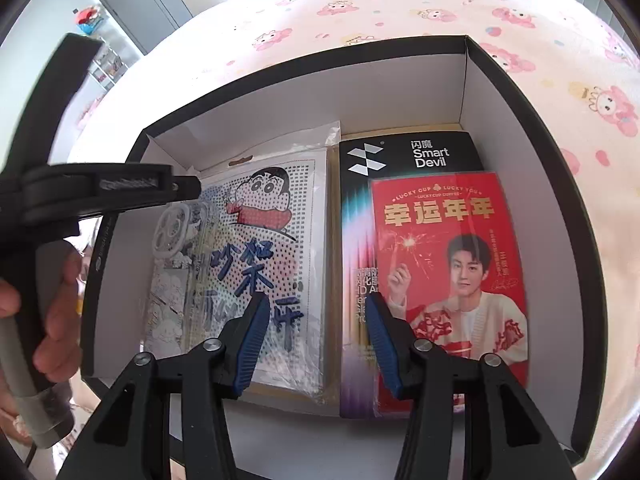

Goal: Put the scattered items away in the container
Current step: 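Withdraw the left gripper up and out of the black box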

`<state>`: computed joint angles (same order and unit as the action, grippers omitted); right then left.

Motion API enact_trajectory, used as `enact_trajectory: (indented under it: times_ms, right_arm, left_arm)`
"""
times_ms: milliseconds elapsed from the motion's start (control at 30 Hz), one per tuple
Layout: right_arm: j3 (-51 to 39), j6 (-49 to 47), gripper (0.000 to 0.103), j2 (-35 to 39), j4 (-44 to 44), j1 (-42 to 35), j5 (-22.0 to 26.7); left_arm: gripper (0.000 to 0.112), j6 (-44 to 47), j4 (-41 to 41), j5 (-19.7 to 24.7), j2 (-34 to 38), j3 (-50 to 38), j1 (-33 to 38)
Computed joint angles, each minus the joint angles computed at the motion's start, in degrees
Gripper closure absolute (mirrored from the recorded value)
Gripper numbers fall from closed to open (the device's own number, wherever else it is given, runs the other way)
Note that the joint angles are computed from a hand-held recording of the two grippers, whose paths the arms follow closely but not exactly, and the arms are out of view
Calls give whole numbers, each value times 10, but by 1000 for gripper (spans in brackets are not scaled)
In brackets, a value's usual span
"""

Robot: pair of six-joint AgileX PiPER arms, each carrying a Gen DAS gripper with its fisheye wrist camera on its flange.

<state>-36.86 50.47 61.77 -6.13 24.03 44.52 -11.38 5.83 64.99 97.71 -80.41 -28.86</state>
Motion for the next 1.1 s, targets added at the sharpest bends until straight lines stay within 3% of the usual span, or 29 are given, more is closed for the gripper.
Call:
enact_trajectory:
  times_ms: [133,367,500,700,833,967,1033,1100]
  right_arm:
    - [-3,-3,57,3,-3,1,3]
    - [-1,-19,57,-10,13,-8,12]
    - [3,-29,57,-26,24,-26,16]
    - [-4,105,57,-38,-63,68,54]
    - [-1,84,57,-31,-47,52,45]
    - [-1,85,57,-36,-45,53,46]
    - [-4,97,57,-36,-55,63,51]
    - [-4,88,57,-28,-52,55,42]
  left_arm:
    - [77,-29,38,-12,43,-12,-28]
    - [76,-40,47,2,42,-1,-36]
    - [76,9,-5,-20,17,23,-15]
    - [76,74,-100,-38,31,-14,31]
    - [76,66,-92,-28,71,-38,29]
    - [77,46,-54,-23,65,-16,3]
    - [77,39,-31,-44,45,9,-10]
    - [77,70,-84,-62,19,31,12]
